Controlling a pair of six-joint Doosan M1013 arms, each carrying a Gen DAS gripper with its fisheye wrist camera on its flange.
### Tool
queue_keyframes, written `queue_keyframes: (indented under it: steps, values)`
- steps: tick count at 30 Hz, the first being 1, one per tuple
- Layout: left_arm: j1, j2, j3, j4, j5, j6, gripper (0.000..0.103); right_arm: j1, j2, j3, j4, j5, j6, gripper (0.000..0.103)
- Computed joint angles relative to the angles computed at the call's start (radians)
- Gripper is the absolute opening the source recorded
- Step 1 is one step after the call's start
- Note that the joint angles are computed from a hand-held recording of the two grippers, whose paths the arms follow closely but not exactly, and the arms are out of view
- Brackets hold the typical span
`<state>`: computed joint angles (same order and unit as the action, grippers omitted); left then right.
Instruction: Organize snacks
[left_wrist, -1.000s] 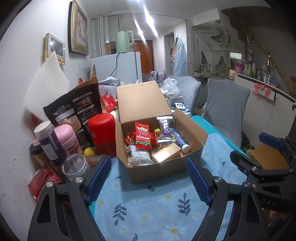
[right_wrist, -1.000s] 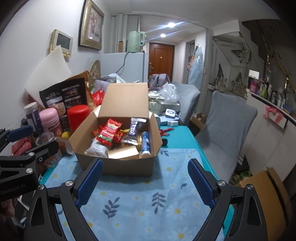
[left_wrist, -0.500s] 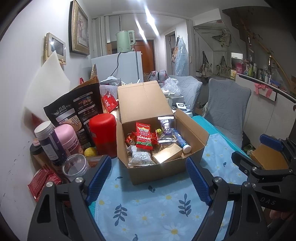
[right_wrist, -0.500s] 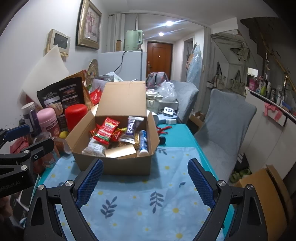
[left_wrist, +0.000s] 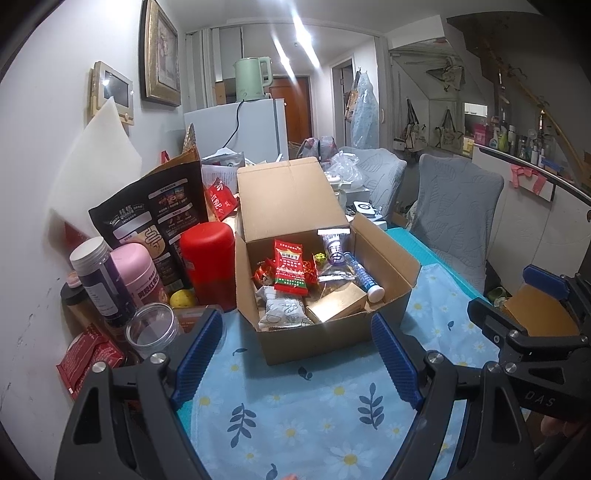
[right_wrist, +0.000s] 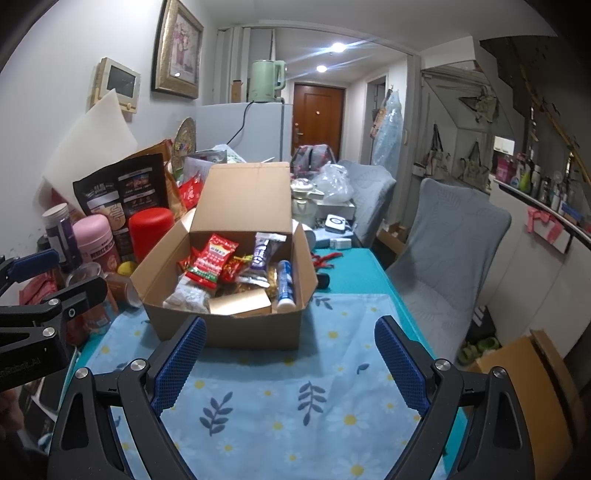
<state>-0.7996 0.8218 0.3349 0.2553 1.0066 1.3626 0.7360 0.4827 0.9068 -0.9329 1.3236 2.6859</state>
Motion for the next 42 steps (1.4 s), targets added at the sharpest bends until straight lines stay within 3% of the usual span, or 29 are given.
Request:
queue_keyframes:
  steps: [42]
  values:
    - [-0.007, 0.025, -0.053, -0.004, 0.057, 0.021, 0.083, -0.005, -0.009, 0.011, 0.015, 0.029, 0.011, 0.094]
